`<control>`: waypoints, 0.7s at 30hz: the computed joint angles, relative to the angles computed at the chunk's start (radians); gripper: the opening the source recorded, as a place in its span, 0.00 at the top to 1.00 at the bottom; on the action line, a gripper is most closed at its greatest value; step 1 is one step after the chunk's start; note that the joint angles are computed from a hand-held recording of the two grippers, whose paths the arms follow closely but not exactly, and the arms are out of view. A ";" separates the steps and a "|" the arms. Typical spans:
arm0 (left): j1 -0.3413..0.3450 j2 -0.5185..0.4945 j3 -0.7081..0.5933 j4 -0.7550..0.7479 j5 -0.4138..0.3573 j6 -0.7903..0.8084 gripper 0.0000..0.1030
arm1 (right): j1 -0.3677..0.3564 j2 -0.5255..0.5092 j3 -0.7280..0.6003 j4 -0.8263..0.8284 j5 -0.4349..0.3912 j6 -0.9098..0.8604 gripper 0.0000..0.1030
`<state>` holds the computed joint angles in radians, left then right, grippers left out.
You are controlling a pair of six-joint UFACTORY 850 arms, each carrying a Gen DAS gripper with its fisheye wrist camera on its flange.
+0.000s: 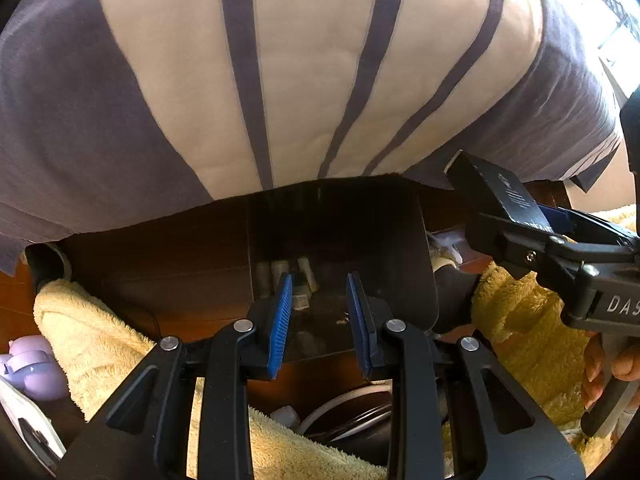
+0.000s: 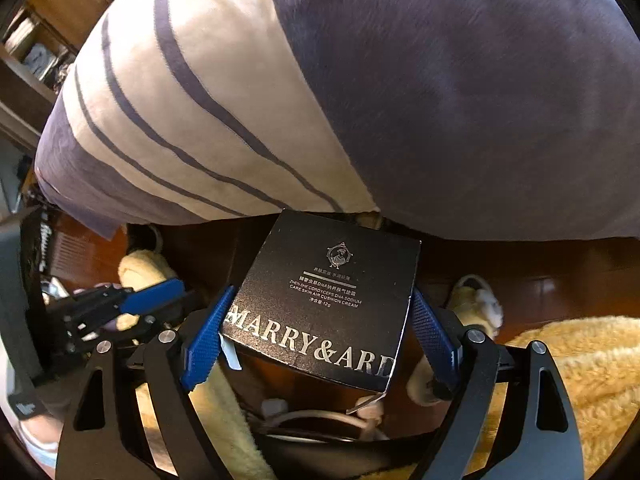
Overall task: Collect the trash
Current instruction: 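Lower the box and green bottle into the black bin and open both tools, then raise both tools back over the bed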
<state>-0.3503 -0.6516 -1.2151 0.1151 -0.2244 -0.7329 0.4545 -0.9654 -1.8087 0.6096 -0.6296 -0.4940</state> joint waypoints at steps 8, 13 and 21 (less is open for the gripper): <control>0.010 -0.003 0.000 0.019 -0.026 -0.022 0.46 | 0.007 -0.001 0.000 0.005 0.003 0.010 0.03; 0.007 0.010 0.007 0.109 -0.043 -0.110 0.24 | 0.006 0.014 0.013 -0.023 0.038 0.035 0.03; 0.006 0.054 0.025 0.307 -0.070 -0.301 0.08 | 0.016 0.066 0.062 -0.152 0.146 0.105 0.03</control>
